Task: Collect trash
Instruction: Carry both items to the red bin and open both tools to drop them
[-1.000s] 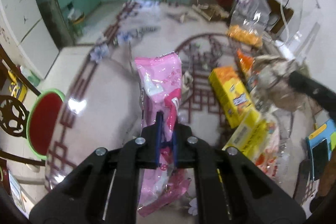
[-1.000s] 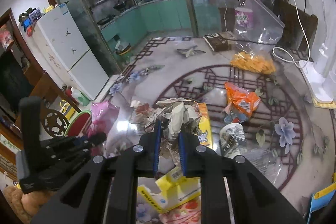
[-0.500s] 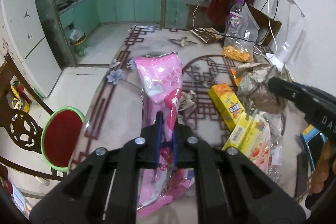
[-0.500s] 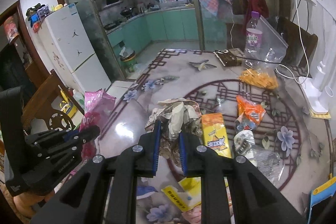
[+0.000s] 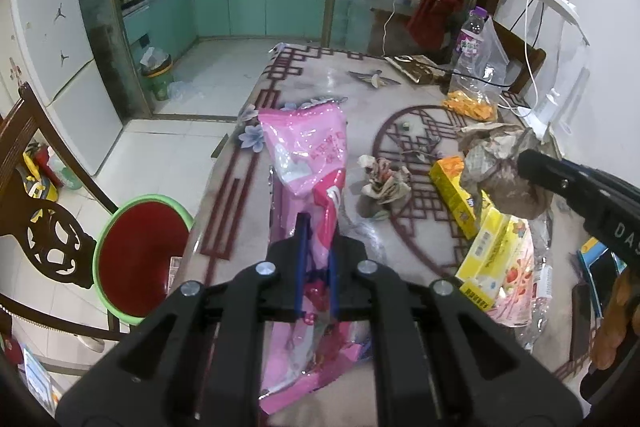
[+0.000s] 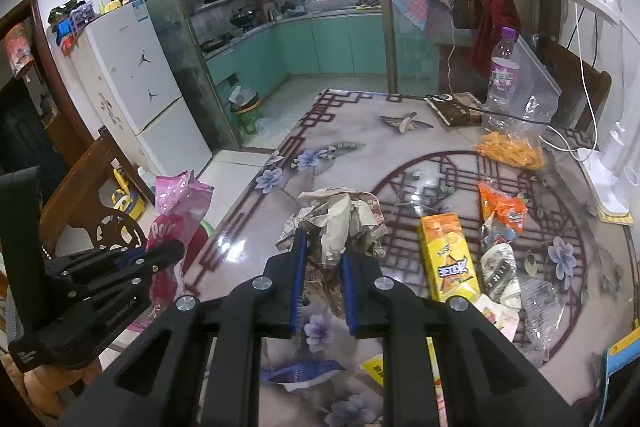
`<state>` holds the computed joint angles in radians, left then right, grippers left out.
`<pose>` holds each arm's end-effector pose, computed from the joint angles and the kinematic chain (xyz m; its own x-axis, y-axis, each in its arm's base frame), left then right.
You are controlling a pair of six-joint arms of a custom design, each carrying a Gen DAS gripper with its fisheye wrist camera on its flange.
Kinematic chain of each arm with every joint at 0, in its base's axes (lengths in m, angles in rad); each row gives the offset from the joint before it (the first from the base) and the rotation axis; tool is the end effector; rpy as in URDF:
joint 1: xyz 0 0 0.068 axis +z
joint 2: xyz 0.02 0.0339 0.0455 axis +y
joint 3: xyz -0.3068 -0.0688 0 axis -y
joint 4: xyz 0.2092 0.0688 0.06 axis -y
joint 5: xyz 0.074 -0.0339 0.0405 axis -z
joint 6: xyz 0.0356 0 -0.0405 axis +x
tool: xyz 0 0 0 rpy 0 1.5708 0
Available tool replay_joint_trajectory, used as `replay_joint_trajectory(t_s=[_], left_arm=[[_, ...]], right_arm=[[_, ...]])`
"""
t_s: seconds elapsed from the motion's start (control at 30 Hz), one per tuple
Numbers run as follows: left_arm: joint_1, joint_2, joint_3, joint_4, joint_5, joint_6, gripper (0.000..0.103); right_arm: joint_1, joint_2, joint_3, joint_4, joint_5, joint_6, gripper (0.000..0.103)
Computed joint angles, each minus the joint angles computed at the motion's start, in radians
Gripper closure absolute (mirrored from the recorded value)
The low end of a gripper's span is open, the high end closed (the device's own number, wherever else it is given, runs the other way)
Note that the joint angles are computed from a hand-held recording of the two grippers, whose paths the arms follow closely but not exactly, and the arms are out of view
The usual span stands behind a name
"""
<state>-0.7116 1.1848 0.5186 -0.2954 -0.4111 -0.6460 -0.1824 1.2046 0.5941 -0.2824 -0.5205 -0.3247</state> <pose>0.1358 -0.0983 0.2282 -0.7521 -0.0802 -0.6542 -0.0342 0.9960 -0.0828 0.1819 -0.0156 0.2475 -0.6783 -0.1563 -0.7180 -0.3859 0.9073 0.1670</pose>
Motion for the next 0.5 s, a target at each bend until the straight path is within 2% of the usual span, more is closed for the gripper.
replay_joint_trajectory(t_s=[0.17,0.5], left_arm=[[0.121,-0.055,-0.029,0.023,0.068,0.111,0.094],[0.437,-0.134,-0.071,0.052,0.265,0.355,0.094]], right_arm=[[0.105,-0.03,-0.016,0.036,0.085,0.096,0.087],[0.347,-0.034,-0.031,0.123,0.262,0.292,0.087]])
